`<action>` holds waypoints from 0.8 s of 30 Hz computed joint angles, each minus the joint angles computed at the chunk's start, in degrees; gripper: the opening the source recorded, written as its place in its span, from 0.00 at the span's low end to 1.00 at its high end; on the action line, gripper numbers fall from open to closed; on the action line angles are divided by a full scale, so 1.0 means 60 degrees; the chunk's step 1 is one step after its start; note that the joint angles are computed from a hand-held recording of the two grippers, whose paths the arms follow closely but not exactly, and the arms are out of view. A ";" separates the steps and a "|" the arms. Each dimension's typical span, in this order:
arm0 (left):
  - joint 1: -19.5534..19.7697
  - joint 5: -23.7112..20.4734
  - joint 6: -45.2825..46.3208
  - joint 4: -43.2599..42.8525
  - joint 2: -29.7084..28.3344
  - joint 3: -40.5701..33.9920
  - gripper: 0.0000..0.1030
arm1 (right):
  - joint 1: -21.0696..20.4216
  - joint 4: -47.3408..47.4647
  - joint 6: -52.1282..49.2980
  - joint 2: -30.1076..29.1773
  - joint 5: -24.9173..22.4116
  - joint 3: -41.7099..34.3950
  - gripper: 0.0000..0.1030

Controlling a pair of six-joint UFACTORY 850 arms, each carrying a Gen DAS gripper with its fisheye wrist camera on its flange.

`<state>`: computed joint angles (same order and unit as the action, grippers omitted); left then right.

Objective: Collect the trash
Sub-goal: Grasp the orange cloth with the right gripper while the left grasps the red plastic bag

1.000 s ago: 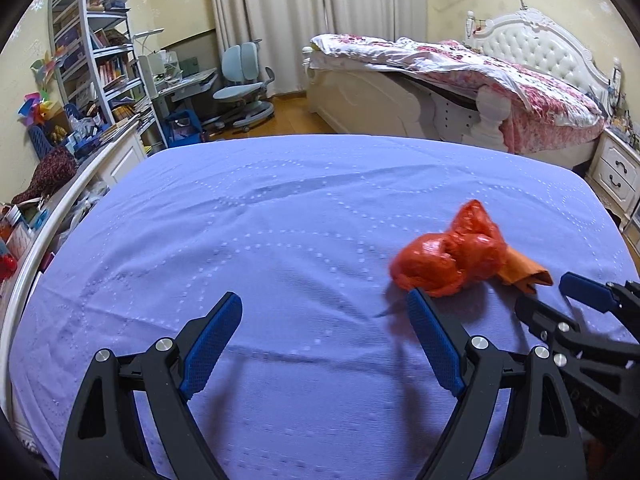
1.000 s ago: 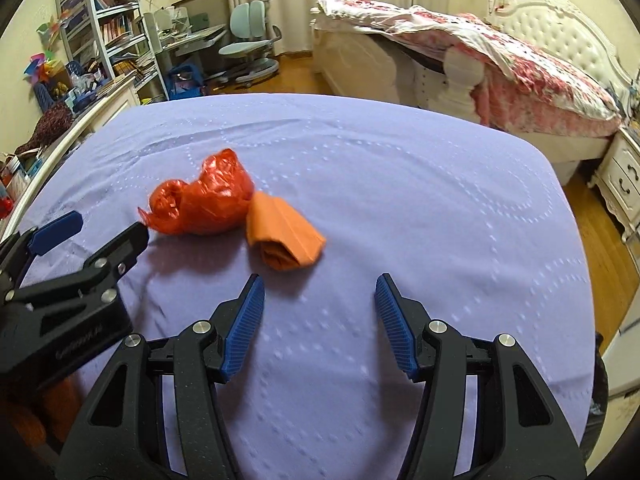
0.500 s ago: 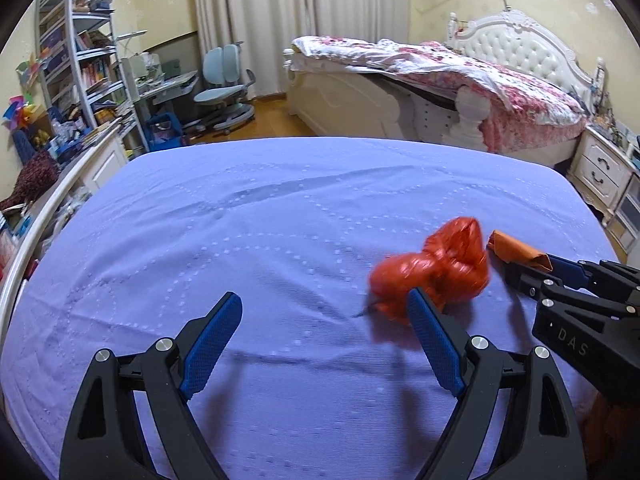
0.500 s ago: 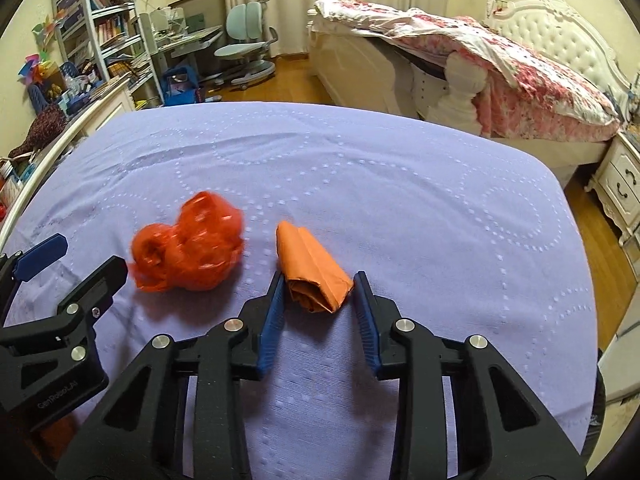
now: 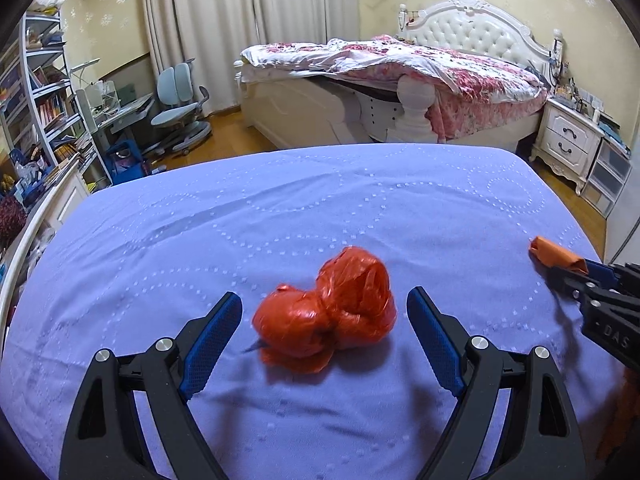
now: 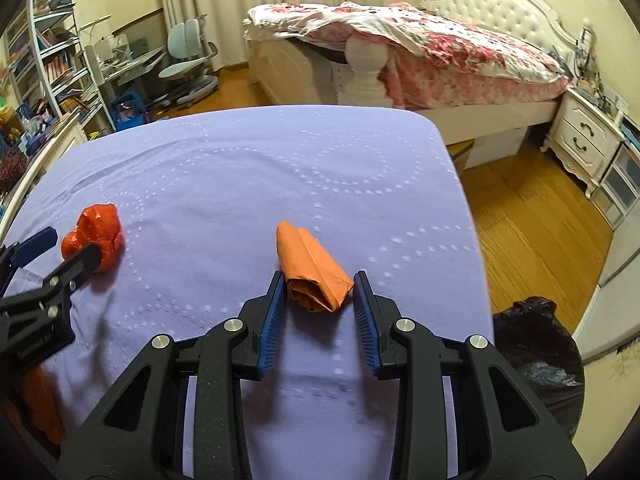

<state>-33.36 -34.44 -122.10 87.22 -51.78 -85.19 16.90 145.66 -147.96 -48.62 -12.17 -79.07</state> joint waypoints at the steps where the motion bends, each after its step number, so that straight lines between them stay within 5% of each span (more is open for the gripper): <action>1: 0.0041 0.0054 0.0321 -0.0259 -0.0069 -0.0125 0.82 | -0.0040 -0.0112 0.0094 0.0003 -0.0041 0.0018 0.32; 6: 0.0191 0.0511 0.0699 -0.0888 -0.0020 -0.0094 0.82 | -0.0128 -0.0345 0.0120 -0.0023 -0.0045 -0.0040 0.32; 10: 0.0163 0.0687 0.0692 -0.0858 0.0076 0.0120 0.68 | -0.0192 -0.0365 0.0064 0.0097 -0.0242 0.0172 0.32; 24: -0.0688 0.0474 -0.0588 0.0335 0.0249 0.0261 0.65 | -0.0495 0.1716 -0.1783 0.1255 -0.1403 0.2120 0.32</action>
